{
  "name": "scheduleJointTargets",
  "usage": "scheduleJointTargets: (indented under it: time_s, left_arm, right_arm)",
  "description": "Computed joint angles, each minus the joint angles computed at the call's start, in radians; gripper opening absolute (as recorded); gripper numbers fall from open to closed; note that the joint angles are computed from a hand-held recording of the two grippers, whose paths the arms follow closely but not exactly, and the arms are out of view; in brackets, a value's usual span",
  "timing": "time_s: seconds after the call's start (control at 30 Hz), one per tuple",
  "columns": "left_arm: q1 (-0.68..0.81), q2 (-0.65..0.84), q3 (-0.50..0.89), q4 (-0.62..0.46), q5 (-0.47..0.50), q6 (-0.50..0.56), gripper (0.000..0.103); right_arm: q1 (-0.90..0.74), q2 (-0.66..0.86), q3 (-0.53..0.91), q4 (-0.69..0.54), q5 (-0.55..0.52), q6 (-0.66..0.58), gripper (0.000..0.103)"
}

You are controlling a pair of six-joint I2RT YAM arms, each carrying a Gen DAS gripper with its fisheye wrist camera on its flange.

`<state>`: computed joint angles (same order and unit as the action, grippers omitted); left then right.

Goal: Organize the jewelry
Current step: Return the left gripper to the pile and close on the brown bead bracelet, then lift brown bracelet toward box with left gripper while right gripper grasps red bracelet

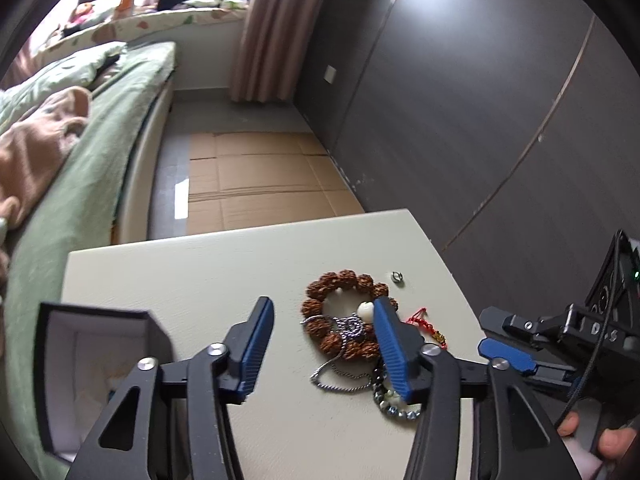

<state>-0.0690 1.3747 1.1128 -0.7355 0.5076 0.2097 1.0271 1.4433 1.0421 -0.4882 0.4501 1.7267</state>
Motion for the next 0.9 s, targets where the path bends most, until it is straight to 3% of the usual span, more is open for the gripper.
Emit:
scheduleJointTargets:
  time_s: [0.2,0.43,0.63,0.77,0.9]
  left_arm:
    - [-0.079,0.078,0.005,0.019,-0.039,0.003,0.037]
    - [-0.135,0.136,-0.007,0.046,-0.076,0.031,0.036]
    - [-0.153,0.160,-0.015,0.078,-0.092,0.042,0.028]
    - [-0.149,0.193,-0.003,0.073,-0.057,0.045,0.025]
    - [-0.138,0.193,0.001,0.058,-0.031,0.056,0.013]
  right_arm:
    - [-0.046,-0.039,-0.063,0.058,-0.038,0.011,0.054]
    - [-0.092,-0.066,-0.107,0.109,-0.061,0.012,0.054]
    - [-0.129,-0.076,-0.126,0.132,-0.079,0.002,0.054]
    - [-0.145,-0.066,-0.127,0.146,-0.094,-0.004,0.054]
    - [-0.158,-0.048,-0.125,0.162,-0.114,-0.013,0.054]
